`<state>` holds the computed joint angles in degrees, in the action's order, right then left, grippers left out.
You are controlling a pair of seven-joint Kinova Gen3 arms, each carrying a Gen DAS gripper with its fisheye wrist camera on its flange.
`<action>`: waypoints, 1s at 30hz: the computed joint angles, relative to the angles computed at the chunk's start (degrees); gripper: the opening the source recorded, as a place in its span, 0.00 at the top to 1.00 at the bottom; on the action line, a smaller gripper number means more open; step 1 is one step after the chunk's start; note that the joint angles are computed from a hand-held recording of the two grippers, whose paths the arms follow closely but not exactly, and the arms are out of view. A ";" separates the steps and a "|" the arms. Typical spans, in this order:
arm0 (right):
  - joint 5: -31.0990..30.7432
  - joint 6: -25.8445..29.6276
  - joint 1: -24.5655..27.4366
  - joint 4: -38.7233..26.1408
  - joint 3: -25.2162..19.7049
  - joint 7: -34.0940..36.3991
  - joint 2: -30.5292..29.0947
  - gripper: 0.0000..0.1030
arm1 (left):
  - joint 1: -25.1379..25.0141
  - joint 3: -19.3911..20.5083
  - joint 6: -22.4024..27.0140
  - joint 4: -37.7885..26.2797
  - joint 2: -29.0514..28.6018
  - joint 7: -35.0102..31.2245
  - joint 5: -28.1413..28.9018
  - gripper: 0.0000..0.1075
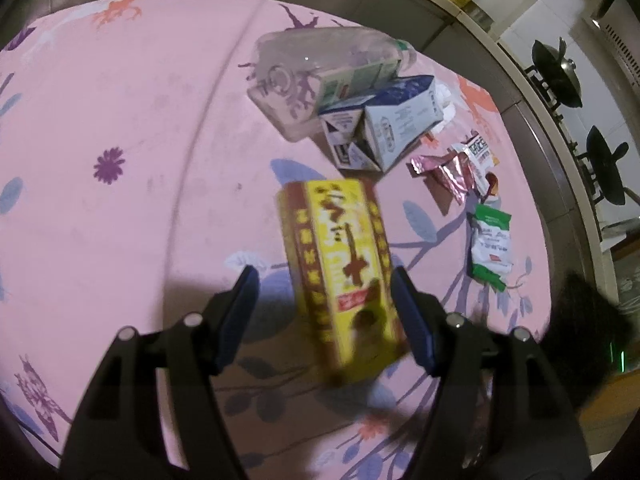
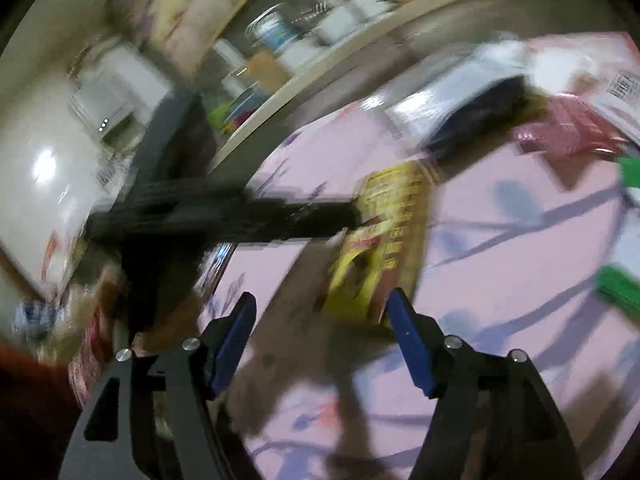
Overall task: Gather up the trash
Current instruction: 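Grasp the yellow printed box with the left tool while the right tool grasps the green snack packet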
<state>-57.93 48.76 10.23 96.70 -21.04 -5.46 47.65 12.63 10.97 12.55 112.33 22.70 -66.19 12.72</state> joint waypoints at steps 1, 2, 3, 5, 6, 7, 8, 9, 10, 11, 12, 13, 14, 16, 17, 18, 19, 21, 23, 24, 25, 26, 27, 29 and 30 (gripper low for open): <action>-0.29 -0.90 0.26 1.81 -0.75 2.08 -1.01 0.36 | 1.11 -1.09 0.58 -0.46 0.12 0.57 -0.56 0.39; -0.25 -0.88 0.69 2.64 -1.55 3.23 -1.09 0.36 | 2.33 -2.18 1.15 -0.95 0.26 1.18 -1.28 0.39; -0.73 -0.08 0.48 2.97 -1.28 3.45 -1.21 0.36 | 4.07 -3.58 1.94 -1.65 0.45 2.04 -2.35 0.39; -0.80 0.49 -0.05 3.53 -0.39 2.57 -1.33 0.36 | 8.80 -7.31 4.29 -3.60 1.00 5.46 -6.25 0.36; -0.71 0.28 -0.44 3.66 0.04 2.36 -1.61 0.36 | 11.46 -9.45 5.31 -4.47 1.29 7.71 -8.58 0.32; -0.63 0.04 -0.48 3.87 0.34 2.56 -1.96 0.36 | 14.11 -11.55 6.23 -5.29 1.56 9.78 -10.91 0.28; -0.74 -0.13 -0.14 4.14 0.41 2.84 -2.31 0.36 | 16.77 -13.70 6.90 -5.89 1.81 12.11 -13.15 0.28; -1.23 -0.07 0.15 4.43 0.76 3.23 -2.76 0.36 | 19.42 -15.81 8.43 -7.11 2.35 14.02 -15.48 0.28; -2.62 0.49 -0.14 4.97 2.17 4.42 -3.42 0.36 | 22.08 -17.94 9.86 -8.28 3.00 16.07 -17.81 0.27; -4.95 1.21 -0.60 6.05 4.61 6.53 -4.51 0.36 | 23.71 -19.06 10.82 -9.00 3.48 18.24 -20.14 0.27; -7.25 0.99 -0.63 7.35 6.44 8.44 -5.74 0.36 | 26.20 -21.04 12.39 -10.17 4.34 20.34 -22.47 0.27; -9.00 0.34 0.10 9.06 7.21 10.25 -7.00 0.36 | 27.69 -21.96 13.98 -11.28 5.24 22.41 -24.80 0.27; -11.33 -1.24 1.56 10.50 7.10 11.98 -8.26 0.36 | 28.12 -22.00 14.79 -11.83 5.81 23.64 -26.20 0.27; -15.99 -5.56 5.25 12.80 4.62 13.69 -10.27 0.36 | 28.21 -21.33 15.61 -12.43 6.90 25.44 -28.22 0.27; -18.32 -7.89 7.40 13.71 3.46 13.59 -11.21 0.36 | 28.04 -20.91 15.62 -12.40 7.11 26.24 -29.10 0.27; -20.65 -10.22 9.77 14.38 1.83 13.28 -11.75 0.36 | 28.40 -20.91 15.62 -12.32 7.43 27.47 -30.31 0.27; -22.98 -11.61 11.08 14.77 1.00 13.51 -11.94 0.36 | 29.52 -21.71 15.23 -11.86 7.53 29.31 -32.20 0.27; -26.43 -12.50 11.40 14.29 2.53 12.54 -11.93 0.36 | 30.86 -22.52 14.33 -10.76 7.51 32.06 -35.51 0.29; -28.35 -13.42 7.72 12.71 7.35 8.83 -11.96 0.42 | 32.22 -23.51 12.89 -9.23 7.10 34.95 -38.88 0.41; -28.29 -14.48 5.71 11.64 9.15 6.50 -11.61 0.43 | 32.78 -23.88 12.13 -8.42 6.71 36.17 -40.38 0.45; -27.49 -14.60 4.76 11.23 10.69 4.80 -11.44 0.46 | 33.25 -24.20 12.30 -8.13 6.63 37.31 -41.58 0.45; -26.65 -15.46 4.02 10.34 11.17 2.85 -10.79 0.48 | 33.89 -24.81 12.00 -7.59 6.54 38.90 -42.89 0.46; -25.56 -15.52 4.34 10.42 11.46 1.82 -10.40 0.49 | 34.08 -25.05 11.54 -6.97 6.30 40.14 -43.91 0.46; -23.02 -15.32 3.44 8.17 11.92 -2.42 -8.35 0.54 | 34.25 -25.36 10.26 -5.18 5.40 42.38 -45.52 0.46; -21.74 -15.35 3.44 7.12 11.55 -3.77 -7.44 0.55 | 34.18 -25.56 9.02 -3.86 4.50 43.35 -46.26 0.46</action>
<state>-79.67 33.41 13.67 103.83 -9.49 -9.23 40.21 46.81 -14.59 21.57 108.47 27.20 -22.84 -33.54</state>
